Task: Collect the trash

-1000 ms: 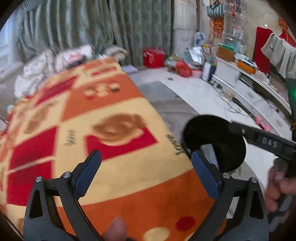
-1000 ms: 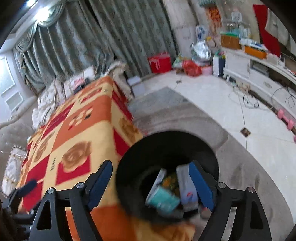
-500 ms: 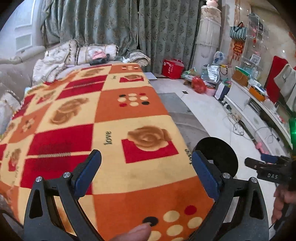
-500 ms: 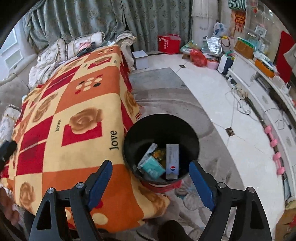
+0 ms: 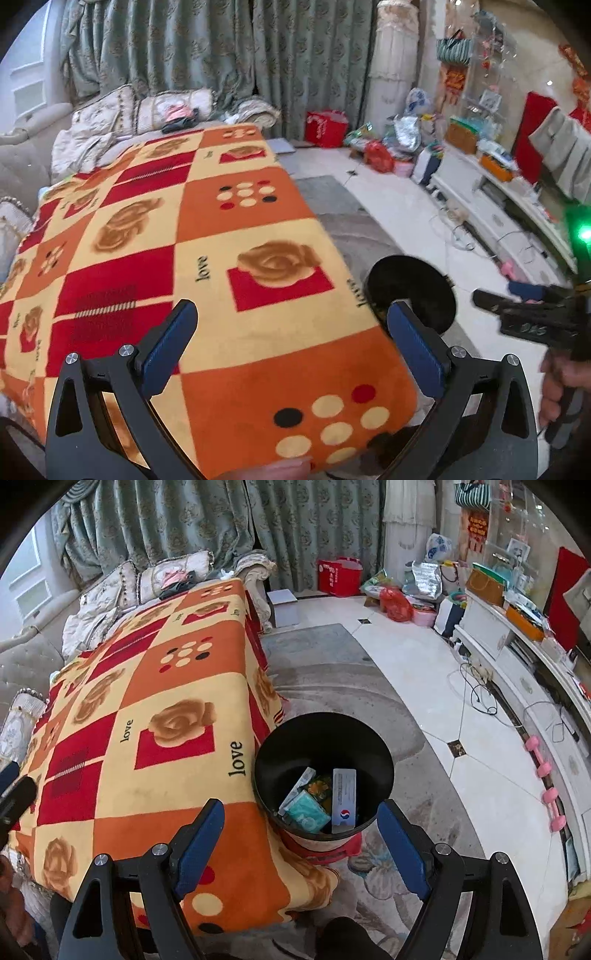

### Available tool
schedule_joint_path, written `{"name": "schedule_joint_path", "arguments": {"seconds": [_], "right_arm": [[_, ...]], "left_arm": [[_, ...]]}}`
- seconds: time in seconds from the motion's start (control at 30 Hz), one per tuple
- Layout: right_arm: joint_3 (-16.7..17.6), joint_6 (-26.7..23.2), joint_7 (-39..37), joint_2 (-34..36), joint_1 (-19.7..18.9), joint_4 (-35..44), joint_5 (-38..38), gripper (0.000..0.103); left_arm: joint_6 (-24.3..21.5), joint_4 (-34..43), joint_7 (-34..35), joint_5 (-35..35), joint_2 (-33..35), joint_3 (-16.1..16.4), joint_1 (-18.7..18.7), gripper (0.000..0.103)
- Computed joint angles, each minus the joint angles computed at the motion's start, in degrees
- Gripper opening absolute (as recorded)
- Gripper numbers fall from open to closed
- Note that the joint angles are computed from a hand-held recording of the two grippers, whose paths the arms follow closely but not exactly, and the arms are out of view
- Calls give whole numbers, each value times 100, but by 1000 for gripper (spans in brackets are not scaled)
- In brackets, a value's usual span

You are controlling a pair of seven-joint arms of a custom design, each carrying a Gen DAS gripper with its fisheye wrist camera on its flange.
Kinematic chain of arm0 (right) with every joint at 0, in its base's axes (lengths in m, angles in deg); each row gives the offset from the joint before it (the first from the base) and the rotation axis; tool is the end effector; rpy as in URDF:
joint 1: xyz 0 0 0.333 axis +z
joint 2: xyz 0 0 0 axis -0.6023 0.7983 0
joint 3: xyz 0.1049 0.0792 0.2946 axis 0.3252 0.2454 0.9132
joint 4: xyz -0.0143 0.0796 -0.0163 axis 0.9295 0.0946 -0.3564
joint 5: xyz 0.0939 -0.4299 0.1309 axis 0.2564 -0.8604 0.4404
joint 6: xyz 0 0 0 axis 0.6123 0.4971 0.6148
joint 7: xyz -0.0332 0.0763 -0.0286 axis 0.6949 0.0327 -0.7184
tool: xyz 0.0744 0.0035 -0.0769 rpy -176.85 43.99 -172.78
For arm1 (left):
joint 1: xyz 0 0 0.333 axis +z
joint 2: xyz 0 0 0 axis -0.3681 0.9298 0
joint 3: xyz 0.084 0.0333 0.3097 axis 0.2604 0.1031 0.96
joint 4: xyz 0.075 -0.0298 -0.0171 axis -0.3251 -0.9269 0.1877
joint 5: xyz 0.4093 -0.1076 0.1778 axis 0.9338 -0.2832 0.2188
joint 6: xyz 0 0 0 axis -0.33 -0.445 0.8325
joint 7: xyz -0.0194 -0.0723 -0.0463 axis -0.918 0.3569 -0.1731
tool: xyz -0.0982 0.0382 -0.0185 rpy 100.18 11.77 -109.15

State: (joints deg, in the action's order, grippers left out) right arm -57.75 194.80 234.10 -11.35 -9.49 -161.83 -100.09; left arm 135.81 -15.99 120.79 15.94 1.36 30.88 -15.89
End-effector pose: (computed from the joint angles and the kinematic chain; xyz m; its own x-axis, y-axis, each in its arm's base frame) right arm 0.6404 0.3384 0.5559 -0.5937 -0.8017 -0.0691 -0.6441 0.5250 -0.5564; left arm 0.7631 -0.0635 0.5945 -0.6660 -0.7454 0.0272 -0.5408 0.4574 -0.7059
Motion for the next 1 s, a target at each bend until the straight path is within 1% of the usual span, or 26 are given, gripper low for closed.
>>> {"name": "schedule_joint_path", "arguments": {"seconds": [0.03, 0.1, 0.13, 0.27, 0.4, 0.77, 0.83, 0.93, 1.0], "right_arm": [[1, -32, -10, 9, 9, 22, -17, 83], [2, -29, -34, 33, 12, 49, -5, 83], [0, -31, -34, 44, 15, 57, -3, 83], [-5, 2, -48, 82, 19, 78, 40, 83], [-18, 39, -144, 152, 26, 149, 82, 83], [-55, 43, -167, 224, 48, 229, 159, 83], [-59, 57, -167, 220, 47, 212, 183, 83], [-58, 88, -177, 227, 47, 190, 206, 83], [-62, 125, -174, 218, 40, 161, 229, 83]], "left_arm": [[74, -50, -52, 96, -18, 22, -38, 102], [363, -222, -139, 302, -68, 65, -117, 102], [399, -266, -192, 388, -70, 77, -138, 102], [371, -284, -355, 576, -6, 88, -160, 102], [147, -85, -527, 650, 137, 71, -139, 102], [-3, 75, -682, 784, 241, 17, -157, 102], [-103, 131, -706, 780, 276, 8, -151, 102], [-12, 73, -672, 664, 256, -17, -118, 102], [-47, 100, -674, 652, 276, -20, -116, 102]]}}
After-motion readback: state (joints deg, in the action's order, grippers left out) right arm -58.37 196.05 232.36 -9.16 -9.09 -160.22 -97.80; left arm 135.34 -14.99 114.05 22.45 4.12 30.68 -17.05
